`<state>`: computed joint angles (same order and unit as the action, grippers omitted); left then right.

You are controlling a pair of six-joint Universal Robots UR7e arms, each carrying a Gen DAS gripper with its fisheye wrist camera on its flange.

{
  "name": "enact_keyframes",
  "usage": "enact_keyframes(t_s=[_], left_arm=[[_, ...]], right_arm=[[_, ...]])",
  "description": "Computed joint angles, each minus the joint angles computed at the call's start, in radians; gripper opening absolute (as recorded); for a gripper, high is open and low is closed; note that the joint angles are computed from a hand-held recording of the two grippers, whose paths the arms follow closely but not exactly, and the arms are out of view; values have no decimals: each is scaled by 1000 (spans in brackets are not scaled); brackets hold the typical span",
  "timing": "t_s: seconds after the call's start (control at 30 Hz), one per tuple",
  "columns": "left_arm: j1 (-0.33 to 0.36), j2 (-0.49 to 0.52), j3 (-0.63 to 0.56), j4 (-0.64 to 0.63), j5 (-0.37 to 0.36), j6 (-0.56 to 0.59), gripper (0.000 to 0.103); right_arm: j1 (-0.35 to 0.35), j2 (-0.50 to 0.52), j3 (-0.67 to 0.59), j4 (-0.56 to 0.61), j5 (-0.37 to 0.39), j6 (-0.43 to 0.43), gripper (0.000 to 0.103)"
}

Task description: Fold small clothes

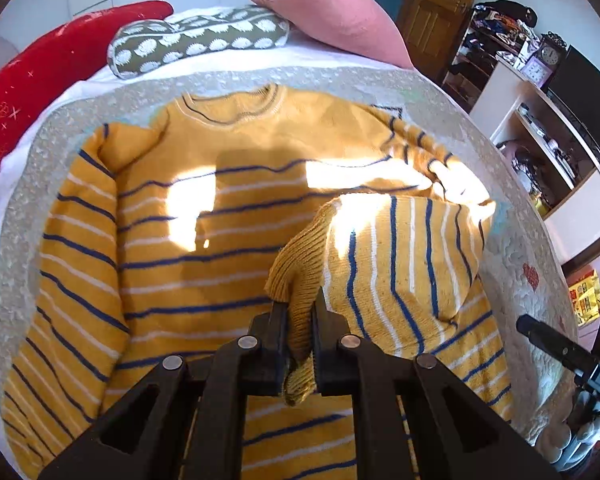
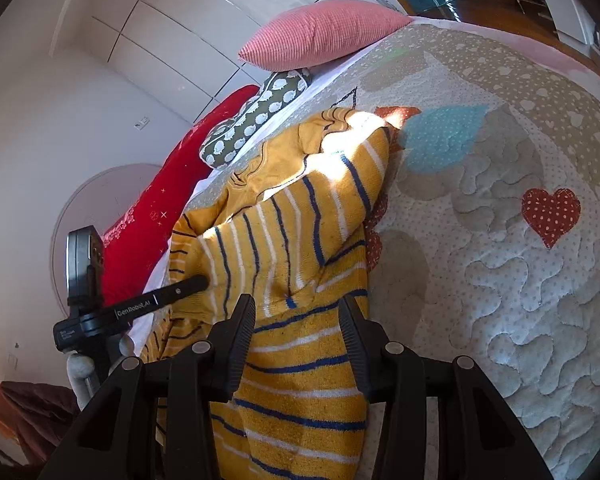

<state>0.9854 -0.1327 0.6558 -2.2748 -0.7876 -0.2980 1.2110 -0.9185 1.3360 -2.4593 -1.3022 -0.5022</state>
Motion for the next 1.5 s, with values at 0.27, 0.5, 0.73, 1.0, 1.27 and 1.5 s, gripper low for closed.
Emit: enact_keyframes(t_s=[0.27,0.5,0.73,1.0,1.27,1.5], left_arm=[[47,-45,-1,1,98,-42,10],[104,-69,29,-2,102,-95,10],[126,-86,90,-79,61,-83,10],[140,-102,150,-192,34,-30,11],[141,-106,165,-217,32,-37,11],[135,-98,159,-209,59,-33,11]], right_arm=[[32,31,-21,1,-56,-6,47],[71,88,-94,9,-116,0,47],[113,144,-190,5,-165,2,47],[153,223,-310,48,-258,9,47],[147,422,-624,270,-271,125,47],[131,411,-639,249,-203,154,47]])
